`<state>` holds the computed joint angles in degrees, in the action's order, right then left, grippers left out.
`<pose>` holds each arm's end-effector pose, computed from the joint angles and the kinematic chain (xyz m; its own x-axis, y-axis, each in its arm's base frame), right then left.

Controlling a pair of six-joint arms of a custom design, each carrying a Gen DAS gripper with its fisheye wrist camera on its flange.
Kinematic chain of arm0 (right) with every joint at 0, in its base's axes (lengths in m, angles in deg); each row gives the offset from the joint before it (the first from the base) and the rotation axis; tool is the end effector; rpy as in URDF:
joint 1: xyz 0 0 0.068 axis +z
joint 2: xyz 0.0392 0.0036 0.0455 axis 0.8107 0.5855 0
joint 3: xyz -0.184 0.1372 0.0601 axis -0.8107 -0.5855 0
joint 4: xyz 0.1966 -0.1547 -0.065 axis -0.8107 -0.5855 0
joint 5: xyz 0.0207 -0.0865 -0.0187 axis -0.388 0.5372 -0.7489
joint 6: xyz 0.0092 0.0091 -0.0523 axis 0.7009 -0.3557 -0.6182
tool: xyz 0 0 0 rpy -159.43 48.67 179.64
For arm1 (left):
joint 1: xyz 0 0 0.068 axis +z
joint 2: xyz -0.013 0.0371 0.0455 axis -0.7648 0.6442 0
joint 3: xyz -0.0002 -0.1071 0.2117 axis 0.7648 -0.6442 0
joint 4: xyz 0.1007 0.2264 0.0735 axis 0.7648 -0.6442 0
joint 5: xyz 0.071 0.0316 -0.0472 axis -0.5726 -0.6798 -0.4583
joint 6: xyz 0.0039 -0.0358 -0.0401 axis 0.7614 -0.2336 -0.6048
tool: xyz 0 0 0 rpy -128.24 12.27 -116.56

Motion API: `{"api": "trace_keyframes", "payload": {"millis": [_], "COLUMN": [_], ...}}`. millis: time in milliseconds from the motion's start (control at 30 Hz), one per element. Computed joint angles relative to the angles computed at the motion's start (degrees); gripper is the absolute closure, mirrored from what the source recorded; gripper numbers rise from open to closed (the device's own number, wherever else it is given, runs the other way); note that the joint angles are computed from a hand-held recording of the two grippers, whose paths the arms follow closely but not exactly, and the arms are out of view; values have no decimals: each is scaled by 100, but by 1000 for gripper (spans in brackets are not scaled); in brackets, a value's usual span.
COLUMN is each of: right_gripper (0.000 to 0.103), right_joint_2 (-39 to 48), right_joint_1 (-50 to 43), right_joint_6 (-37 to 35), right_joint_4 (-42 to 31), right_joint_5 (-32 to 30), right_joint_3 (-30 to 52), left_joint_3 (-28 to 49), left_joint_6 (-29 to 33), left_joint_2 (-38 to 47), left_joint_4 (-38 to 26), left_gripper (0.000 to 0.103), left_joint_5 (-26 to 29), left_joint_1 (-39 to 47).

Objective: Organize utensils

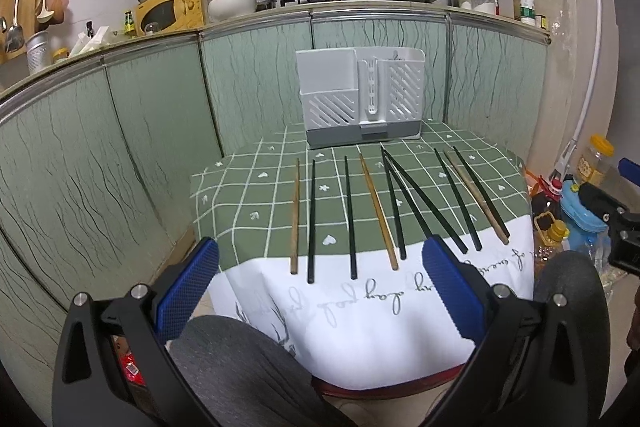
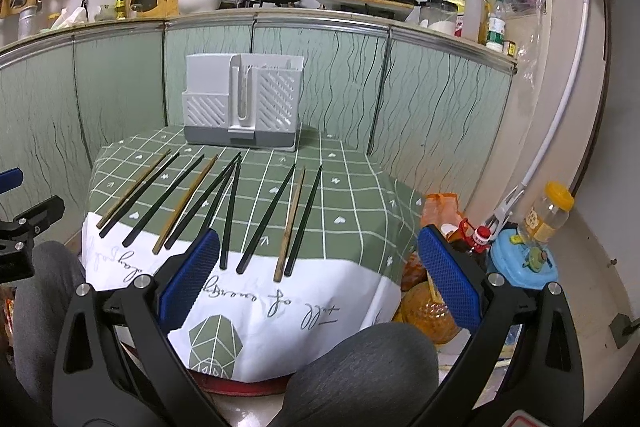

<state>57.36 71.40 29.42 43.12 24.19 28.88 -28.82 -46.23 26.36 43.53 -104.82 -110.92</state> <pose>0.2208 0.0665 0.1090 -0.4061 -0.2246 -0.8858 -0.2895 0.9510 -0.1085 0.1531 -0.2145 0.0966 -0.5166 -0.0738 -0.8530 -0.2799 0.9561 0.0867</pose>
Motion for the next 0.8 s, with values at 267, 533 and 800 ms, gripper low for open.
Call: {"api": "trace_keyframes", "payload": {"millis": [267, 533, 800], "right_gripper": [8, 8, 8], "right_joint_2": [-215, -266, -163], "right_joint_1": [-48, -75, -132], "right_joint_6": [-28, 5, 13], "right_joint_4": [-185, -273, -221], "right_joint_5": [-47, -93, -134], "right_joint_3": [59, 71, 78], "left_joint_3": [-114, -166, -242], "left_joint_6": [-8, -15, 46], "left_joint_2": [-302, -421, -368], "left_joint_4": [-107, -119, 103], "left_gripper": [4, 4, 4], "left_joint_5": [-86, -125, -72], "left_joint_1": [56, 57, 104]}}
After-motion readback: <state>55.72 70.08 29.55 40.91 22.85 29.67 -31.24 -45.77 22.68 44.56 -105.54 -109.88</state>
